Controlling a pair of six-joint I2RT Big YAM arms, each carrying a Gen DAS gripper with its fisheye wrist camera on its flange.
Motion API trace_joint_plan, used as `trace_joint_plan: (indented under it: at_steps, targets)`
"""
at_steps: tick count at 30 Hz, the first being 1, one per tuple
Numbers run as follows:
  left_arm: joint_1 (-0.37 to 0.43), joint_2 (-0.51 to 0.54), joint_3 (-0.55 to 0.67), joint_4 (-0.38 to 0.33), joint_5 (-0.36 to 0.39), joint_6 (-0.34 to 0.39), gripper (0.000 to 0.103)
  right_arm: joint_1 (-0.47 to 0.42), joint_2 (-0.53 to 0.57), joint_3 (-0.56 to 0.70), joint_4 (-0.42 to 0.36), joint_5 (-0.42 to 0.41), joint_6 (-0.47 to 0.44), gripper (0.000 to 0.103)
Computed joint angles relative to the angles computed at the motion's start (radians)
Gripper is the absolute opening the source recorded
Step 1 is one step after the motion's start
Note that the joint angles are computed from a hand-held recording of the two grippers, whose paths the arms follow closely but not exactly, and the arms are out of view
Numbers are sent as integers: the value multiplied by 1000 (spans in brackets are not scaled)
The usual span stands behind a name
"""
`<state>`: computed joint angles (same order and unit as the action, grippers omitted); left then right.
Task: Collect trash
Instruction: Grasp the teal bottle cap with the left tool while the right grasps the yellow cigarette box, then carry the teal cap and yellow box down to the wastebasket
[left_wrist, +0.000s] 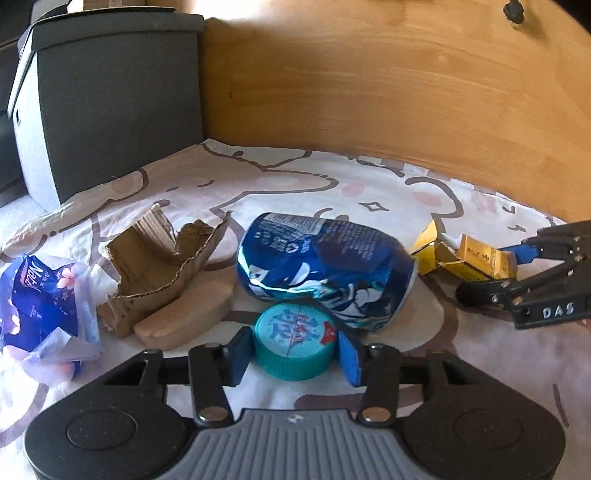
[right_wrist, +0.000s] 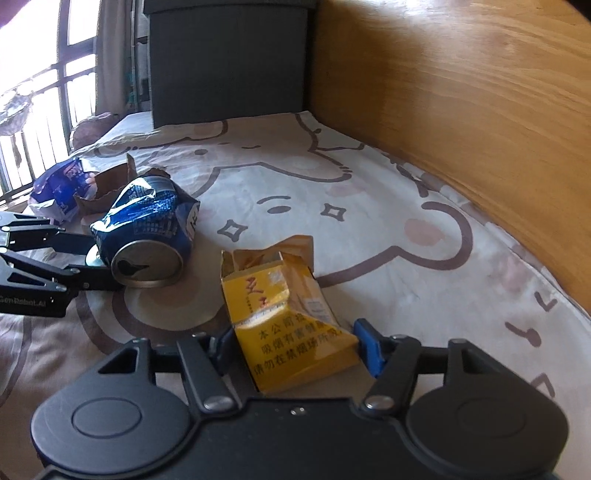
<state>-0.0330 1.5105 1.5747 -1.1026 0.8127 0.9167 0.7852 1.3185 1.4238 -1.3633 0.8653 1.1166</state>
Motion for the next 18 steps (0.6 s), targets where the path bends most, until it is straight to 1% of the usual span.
trace_joint_plan:
  at_steps: [1,4,7,15,18]
  targets:
    - [0,-3,-1,-3,-3,-6,50,3,10,9,-18,7,19,65]
    - [7,-7,1,-40,3,3,50,9,36,37,-67,14,67,64]
    - [22,-27,-16,-55,2,-2,50,22,61,68,-118,17,121,64]
    - [80,-79,-51,-129,14,13,50,87,124,136,-245,24,291,63]
    - [103,-98,-55,-149,11,1,50,112,145,170,-293,17,340,63]
